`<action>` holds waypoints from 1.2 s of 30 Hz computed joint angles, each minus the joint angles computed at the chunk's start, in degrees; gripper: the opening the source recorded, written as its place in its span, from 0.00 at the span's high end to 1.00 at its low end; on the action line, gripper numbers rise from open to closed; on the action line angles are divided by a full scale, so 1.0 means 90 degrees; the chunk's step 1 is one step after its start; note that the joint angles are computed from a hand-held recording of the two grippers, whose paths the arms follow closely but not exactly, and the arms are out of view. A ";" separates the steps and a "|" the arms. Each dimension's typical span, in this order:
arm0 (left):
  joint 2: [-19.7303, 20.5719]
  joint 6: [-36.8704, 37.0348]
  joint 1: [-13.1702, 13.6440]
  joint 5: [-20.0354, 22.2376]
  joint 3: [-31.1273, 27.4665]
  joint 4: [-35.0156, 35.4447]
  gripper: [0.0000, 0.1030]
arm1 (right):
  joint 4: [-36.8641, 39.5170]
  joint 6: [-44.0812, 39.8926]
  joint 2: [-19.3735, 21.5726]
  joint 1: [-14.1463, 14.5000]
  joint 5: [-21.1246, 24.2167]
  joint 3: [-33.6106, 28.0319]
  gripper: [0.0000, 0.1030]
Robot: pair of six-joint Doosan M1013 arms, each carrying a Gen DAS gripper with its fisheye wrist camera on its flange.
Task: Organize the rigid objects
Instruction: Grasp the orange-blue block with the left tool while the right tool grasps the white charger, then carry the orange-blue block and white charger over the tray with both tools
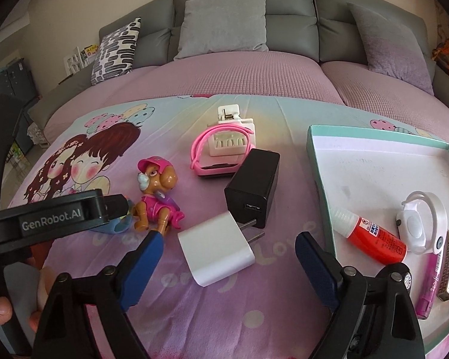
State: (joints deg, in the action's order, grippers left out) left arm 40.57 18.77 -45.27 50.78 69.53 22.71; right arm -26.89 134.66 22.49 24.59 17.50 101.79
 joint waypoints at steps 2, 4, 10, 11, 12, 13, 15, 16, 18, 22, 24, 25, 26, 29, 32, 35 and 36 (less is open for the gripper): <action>0.0063 -0.0017 0.0007 0.0138 -0.0080 -0.0013 0.00 | 0.0154 -0.0174 0.0019 -0.0004 0.0011 -0.0015 0.17; 0.0071 -0.0087 0.0027 0.0187 -0.0065 -0.0060 0.00 | 0.0328 -0.0365 0.0033 -0.0011 0.0012 -0.0022 0.18; 0.0009 -0.0501 0.0040 0.0346 0.0054 0.0111 0.00 | 0.0222 -0.0389 0.0082 0.0024 0.0087 -0.0077 0.21; -0.0008 -0.0561 0.0044 0.0346 0.0088 0.0120 0.00 | 0.0182 -0.0373 0.0092 0.0033 0.0101 -0.0086 0.21; -0.0018 -0.0612 0.0050 0.0343 0.0113 0.0125 0.00 | 0.0140 -0.0350 0.0098 0.0040 0.0110 -0.0092 0.22; -0.0026 -0.0661 0.0054 0.0334 0.0136 0.0133 0.00 | 0.0090 -0.0307 0.0105 0.0046 0.0110 -0.0095 0.26; -0.0054 -0.0761 0.0053 0.0282 0.0189 0.0172 0.00 | 0.0019 -0.0232 0.0116 0.0052 0.0144 -0.0108 0.35; -0.0060 -0.0790 0.0050 0.0272 0.0201 0.0185 0.00 | 0.0024 -0.0238 0.0113 0.0050 0.0130 -0.0103 0.35; -0.0062 -0.0807 0.0040 0.0282 0.0207 0.0215 0.00 | 0.0073 -0.0262 0.0102 0.0040 0.0100 -0.0090 0.37; -0.0082 -0.0850 0.0026 0.0173 0.0234 0.0276 0.09 | 0.0184 -0.0342 0.0086 0.0028 0.0083 -0.0076 0.37; -0.0113 -0.0881 0.0016 0.0067 0.0275 0.0329 0.20 | 0.0183 -0.0343 0.0084 0.0027 0.0081 -0.0075 0.37; -0.0106 -0.0862 0.0015 0.0053 0.0257 0.0335 0.29 | 0.0226 -0.0389 0.0083 0.0026 0.0092 -0.0077 0.37; -0.0093 -0.0839 0.0008 0.0093 0.0230 0.0346 0.29 | 0.0237 -0.0402 0.0073 0.0024 0.0088 -0.0065 0.37; -0.0090 -0.0811 -0.0001 0.0095 0.0217 0.0345 0.29 | 0.0258 -0.0418 0.0051 0.0020 0.0085 -0.0053 0.37; -0.0127 -0.0890 0.0010 -0.0040 0.0259 0.0329 0.29 | 0.0177 -0.0327 0.0012 0.0015 0.0023 -0.0024 0.43; -0.0171 -0.0948 0.0000 -0.0142 0.0301 0.0394 0.29 | -0.0086 -0.0082 -0.0031 0.0024 0.0040 -0.0008 0.52; -0.0176 -0.0946 -0.0006 -0.0165 0.0300 0.0414 0.29 | -0.0030 -0.0146 -0.0029 0.0019 0.0066 -0.0013 0.52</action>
